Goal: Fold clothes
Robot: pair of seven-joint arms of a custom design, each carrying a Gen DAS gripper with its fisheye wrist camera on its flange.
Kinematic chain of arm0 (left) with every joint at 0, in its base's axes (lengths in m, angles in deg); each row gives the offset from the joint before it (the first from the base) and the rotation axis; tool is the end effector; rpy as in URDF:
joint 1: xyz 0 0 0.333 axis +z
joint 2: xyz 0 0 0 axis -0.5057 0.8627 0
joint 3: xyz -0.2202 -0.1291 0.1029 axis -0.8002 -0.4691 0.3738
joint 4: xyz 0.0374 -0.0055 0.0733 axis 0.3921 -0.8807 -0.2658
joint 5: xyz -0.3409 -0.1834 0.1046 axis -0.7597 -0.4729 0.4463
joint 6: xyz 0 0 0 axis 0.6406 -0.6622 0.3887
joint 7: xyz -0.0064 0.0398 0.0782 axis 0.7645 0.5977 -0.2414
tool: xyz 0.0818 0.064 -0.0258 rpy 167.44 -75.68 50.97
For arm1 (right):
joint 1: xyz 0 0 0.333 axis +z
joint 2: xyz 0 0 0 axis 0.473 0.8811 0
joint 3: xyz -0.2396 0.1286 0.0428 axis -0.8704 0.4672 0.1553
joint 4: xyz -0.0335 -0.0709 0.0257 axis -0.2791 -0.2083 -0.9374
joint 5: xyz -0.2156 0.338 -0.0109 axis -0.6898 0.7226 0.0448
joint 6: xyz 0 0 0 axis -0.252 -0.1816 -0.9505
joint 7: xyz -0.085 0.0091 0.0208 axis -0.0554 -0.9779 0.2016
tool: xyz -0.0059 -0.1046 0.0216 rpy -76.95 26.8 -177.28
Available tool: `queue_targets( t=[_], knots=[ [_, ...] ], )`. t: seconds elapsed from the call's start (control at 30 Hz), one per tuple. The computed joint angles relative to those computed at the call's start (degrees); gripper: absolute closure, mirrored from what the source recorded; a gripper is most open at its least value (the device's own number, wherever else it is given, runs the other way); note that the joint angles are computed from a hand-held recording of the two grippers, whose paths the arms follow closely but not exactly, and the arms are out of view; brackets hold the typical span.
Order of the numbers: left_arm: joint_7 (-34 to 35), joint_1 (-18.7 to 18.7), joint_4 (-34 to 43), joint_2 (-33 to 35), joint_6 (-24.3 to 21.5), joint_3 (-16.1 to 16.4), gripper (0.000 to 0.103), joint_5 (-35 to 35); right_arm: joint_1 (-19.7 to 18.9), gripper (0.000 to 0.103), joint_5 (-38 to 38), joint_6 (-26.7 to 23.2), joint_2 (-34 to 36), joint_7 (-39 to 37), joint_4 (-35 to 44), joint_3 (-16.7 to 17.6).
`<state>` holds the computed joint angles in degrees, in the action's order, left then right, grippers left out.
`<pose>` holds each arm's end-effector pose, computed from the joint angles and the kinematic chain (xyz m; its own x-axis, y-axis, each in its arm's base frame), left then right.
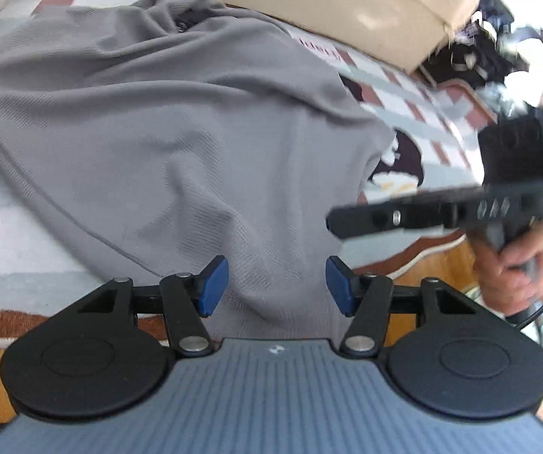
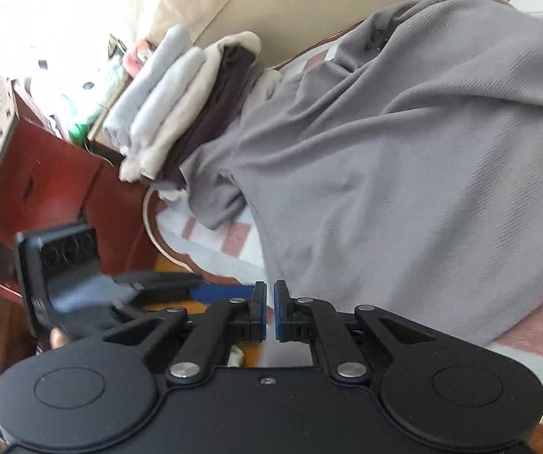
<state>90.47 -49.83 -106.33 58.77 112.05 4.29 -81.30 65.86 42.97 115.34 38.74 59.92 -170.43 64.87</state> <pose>0.4647 -0.3216 0.5609 -0.6283 -0.6444 0.4358 -0.7679 0.4240 -0.4801 0.3718 0.1762 0.5358 0.0440 -0.6395 -0.7675 -0.8068 0.4303 -0.4048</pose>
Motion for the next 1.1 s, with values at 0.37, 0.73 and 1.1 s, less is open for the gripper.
queue_targets(
  t=[0.37,0.73,1.1],
  knots=[
    [-5.7,-0.5,0.8,2.6,-1.3,-1.6,0.1,10.4,-6.2,0.056,-6.7,-19.7,-2.4,2.5,1.3,3.1],
    [-4.9,0.4,2.2,6.3,4.4,-1.0,0.1,1.1,-3.9,0.053,0.2,-16.1,0.9,-3.6,2.2,5.7],
    [-3.5,3.2,-2.4,-0.4,2.2,0.5,0.099,-0.5,-11.2,0.054,-29.5,-21.3,6.1,-0.6,9.0,15.0]
  ],
)
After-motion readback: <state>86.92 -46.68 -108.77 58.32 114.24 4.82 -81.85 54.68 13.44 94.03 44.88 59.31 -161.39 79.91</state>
